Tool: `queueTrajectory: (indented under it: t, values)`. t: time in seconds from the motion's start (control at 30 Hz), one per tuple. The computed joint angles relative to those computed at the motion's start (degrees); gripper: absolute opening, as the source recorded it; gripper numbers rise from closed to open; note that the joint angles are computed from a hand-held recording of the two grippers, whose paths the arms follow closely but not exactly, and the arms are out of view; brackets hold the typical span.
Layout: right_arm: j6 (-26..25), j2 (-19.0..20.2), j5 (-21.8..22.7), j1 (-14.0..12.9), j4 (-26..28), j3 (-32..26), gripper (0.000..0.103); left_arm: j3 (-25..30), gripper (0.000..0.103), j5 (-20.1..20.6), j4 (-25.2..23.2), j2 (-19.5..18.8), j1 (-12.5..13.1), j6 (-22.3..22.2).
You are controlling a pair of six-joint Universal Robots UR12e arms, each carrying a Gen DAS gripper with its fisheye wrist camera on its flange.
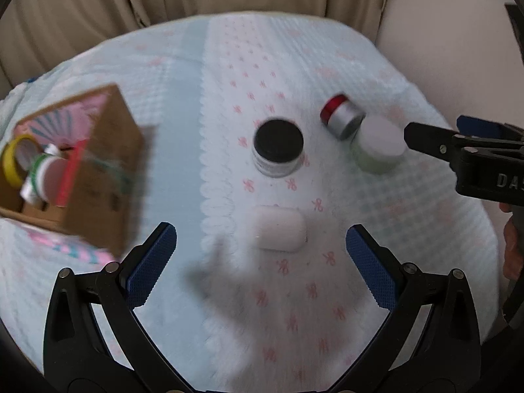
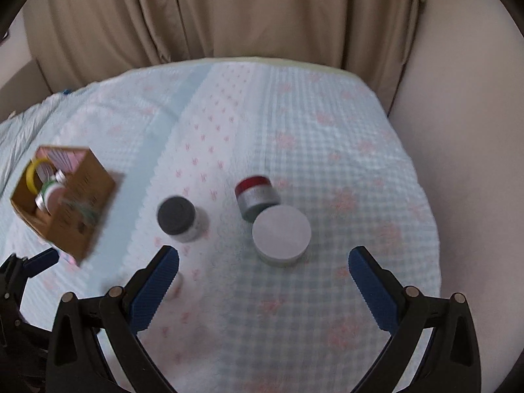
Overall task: Organize rigid objects
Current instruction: 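Grasp the white earbud case with the left tool while the right tool grasps the white-lid jar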
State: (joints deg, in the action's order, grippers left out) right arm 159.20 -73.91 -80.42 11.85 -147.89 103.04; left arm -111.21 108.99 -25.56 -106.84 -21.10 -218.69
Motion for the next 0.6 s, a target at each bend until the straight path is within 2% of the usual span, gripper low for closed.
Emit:
queueTrajectory:
  t: [0.13, 0.23, 0.3, 0.33, 0.53, 0.6]
  values:
    - [-1.7, 2.6, 1.4, -0.7, -4.2, 1.1, 0.103, 0.2, 0.102, 0.2, 2.3, -3.3, 0.1, -0.4]
    - [-2.5, 4.9, 2.7, -1.1, -6.4, 1.1, 0.093, 0.0, 0.094, 0.7, 4.3, -5.0, 0.0, -0.2]
    - [-3.0, 6.4, 2.9, -1.2, -7.3, 0.8, 0.09, 0.1, 0.086, 0.7, 4.7, -5.9, -0.1, -0.1]
    - [-3.2, 6.9, 3.0, -1.2, -7.8, 0.8, 0.088, 0.2, 0.085, 0.7, 4.7, -6.2, -0.1, 0.0]
    - [-3.3, 9.1, 4.5, -1.4, -11.5, 0.8, 0.088, 0.4, 0.083, 3.4, 6.6, -7.2, -0.7, 1.9]
    - [-3.2, 9.7, 4.6, -1.3, -12.6, 0.7, 0.088, 0.6, 0.077, 3.9, 7.3, -7.5, -0.8, 2.1]
